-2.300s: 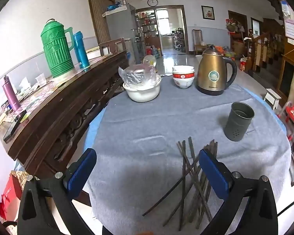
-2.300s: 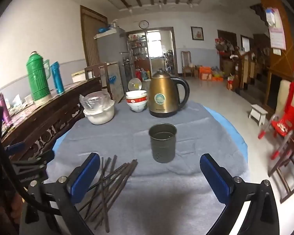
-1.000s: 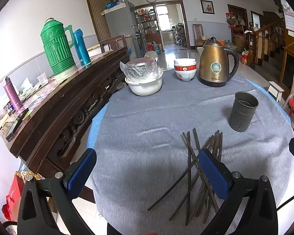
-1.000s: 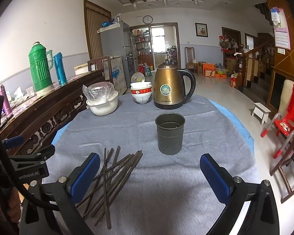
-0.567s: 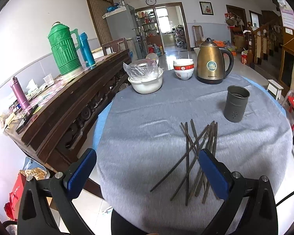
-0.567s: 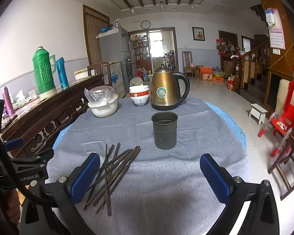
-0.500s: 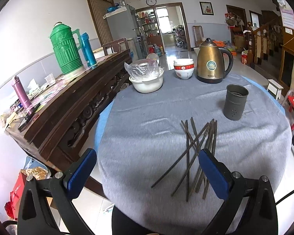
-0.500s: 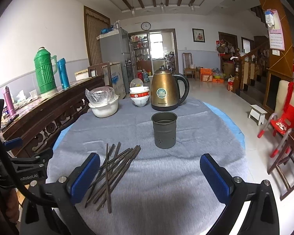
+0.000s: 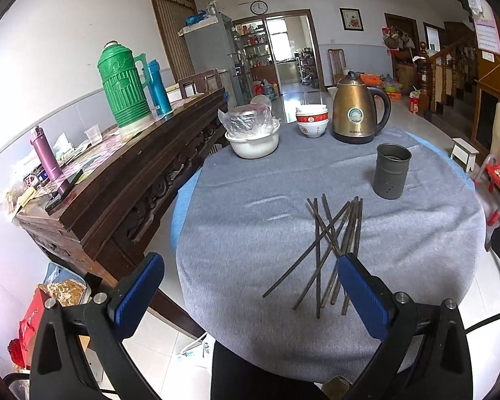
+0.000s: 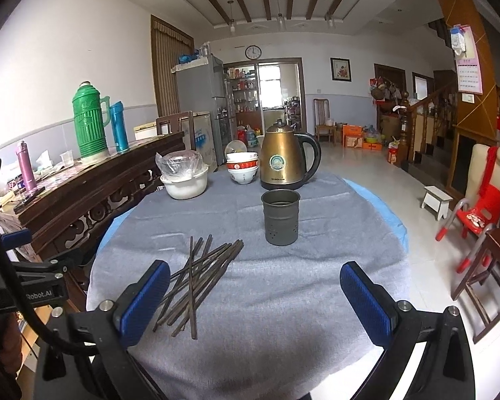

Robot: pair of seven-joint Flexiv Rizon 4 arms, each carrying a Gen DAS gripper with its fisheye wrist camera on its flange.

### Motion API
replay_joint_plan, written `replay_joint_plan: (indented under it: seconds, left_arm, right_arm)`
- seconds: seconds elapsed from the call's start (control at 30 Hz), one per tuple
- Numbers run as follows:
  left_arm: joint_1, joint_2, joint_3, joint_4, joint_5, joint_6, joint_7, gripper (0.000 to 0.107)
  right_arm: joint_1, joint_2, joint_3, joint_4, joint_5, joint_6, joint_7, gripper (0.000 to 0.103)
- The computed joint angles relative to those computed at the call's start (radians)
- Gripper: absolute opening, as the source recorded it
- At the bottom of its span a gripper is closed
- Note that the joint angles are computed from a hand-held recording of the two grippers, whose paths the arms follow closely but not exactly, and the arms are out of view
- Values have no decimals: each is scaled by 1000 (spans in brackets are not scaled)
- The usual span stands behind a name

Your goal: Organize utensils

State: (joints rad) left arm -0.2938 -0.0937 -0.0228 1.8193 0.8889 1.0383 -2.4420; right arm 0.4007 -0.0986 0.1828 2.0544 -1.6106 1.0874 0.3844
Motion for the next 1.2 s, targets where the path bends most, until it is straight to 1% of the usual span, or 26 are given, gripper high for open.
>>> replay_joint_plan:
  seconds: [0.2,0.37,0.6,0.73,0.8,0.87,0.97,1.03,1.1,1.13,1.17,1.2]
  left_arm:
    - [6,3,2,15,-22,4,13,103]
    - [15,12,5,31,-27,16,18,103]
    - [31,13,5,46,-49,21,36,103]
    - [40,-3,8,37,-64,33,59,103]
    - [47,-21,11,32,-103,48,97,103]
    - [67,-56,13,26,-200,70,182,103]
    - [74,-108,26,-2,-287,74,264,103]
    - [87,-149,29,-19,-373,77,335,103]
    - [106,-192,26,-36,-462,92,407,103]
    - [105,-207,31,-44,-487,92,424,103]
    - [119,-235,23,-57,-537,99,463,102]
    - [124,-251,20,-63,-572,107,492,99]
  right_arm:
    - [2,5,3,2,-1,-9,4,103]
    - [11,-4,5,-7,13,-15,-18,103]
    - [22,-32,-2,-30,23,0,-38,103]
    - [33,-58,-8,-49,46,8,-62,103]
    - [37,-75,-13,-61,64,14,-85,103]
    - [36,-92,-22,-75,82,41,-107,103]
    - [29,-129,-44,-108,95,93,-134,103]
    - [19,-170,-64,-146,114,152,-166,103]
    - [6,-220,-88,-188,130,233,-182,103]
    - [0,-253,-97,-213,158,280,-208,103]
    - [-7,-294,-102,-241,216,325,-262,103]
    - [-6,-321,-107,-259,260,348,-298,103]
